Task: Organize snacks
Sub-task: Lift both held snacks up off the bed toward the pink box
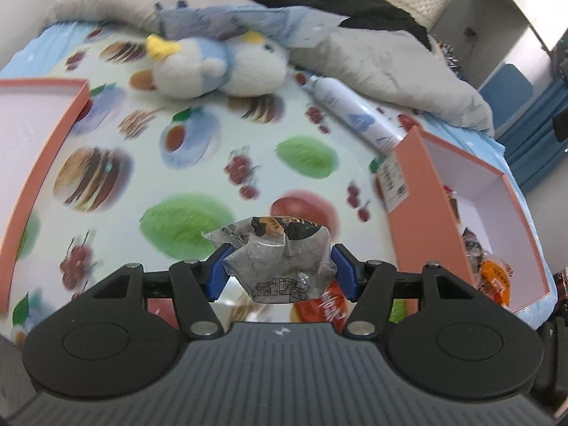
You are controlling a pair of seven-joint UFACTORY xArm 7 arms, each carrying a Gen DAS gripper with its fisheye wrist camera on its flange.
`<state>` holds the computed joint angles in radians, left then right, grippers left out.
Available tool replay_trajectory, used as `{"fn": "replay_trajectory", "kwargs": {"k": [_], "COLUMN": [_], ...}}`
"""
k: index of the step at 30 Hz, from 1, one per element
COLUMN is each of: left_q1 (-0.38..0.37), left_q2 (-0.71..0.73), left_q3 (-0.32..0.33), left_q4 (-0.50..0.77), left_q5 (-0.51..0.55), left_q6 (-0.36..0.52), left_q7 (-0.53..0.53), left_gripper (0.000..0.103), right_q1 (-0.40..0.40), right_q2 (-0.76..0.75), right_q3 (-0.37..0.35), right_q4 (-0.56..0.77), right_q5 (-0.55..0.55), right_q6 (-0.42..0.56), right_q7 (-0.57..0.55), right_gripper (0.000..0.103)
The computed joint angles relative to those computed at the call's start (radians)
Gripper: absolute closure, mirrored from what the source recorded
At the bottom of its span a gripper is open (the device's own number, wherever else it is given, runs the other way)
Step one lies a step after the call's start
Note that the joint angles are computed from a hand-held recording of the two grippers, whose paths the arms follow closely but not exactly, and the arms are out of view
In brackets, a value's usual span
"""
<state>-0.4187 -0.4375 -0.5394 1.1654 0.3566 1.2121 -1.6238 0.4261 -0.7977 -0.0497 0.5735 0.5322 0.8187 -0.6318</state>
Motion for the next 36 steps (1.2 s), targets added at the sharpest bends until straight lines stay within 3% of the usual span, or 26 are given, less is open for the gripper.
{"fn": "replay_trajectory", "kwargs": {"k": [5, 8, 10, 26, 36], "left_q1": [-0.012, -0.012, -0.013, -0.008, -0.028], "left_q2": [-0.017, -0.018, -0.012, 0.072, 0.198], "left_q3": [-0.002, -0.006, -0.006, 0.000, 0.006], "left_q4": [-0.032, -0.034, -0.032, 0.113, 0.330], "left_q5": [-0.026, -0.026, -0.026, 0.072, 0.198], "left_q6": [-0.001, -0.003, -0.004, 0.053, 0.134], "left_q7": [-0.016, -0.020, -0.016, 0.047, 0.135], "left_gripper": [0.037, 0.037, 0.037, 0.037, 0.037], "right_q1": [0.011, 0.001, -0.002, -0.035, -0.070], "right_q2": [0.025, 0.044, 0.051, 0.042, 0.065], "right_q3": [0.028, 0.063, 0.070, 0.009, -0.007], "right_q4": [-0.026, -0.036, -0.035, 0.123, 0.265], "right_q5": [-0.022, -0.068, -0.084, -0.073, -0.048], "right_q6": [-0.031, -0.055, -0.059, 0.036, 0.005], "right_q7": [-0.028, -0.018, 0.006, 0.110, 0.154], "right_gripper": [0.048, 0.063, 0.067, 0.069, 0.069]}}
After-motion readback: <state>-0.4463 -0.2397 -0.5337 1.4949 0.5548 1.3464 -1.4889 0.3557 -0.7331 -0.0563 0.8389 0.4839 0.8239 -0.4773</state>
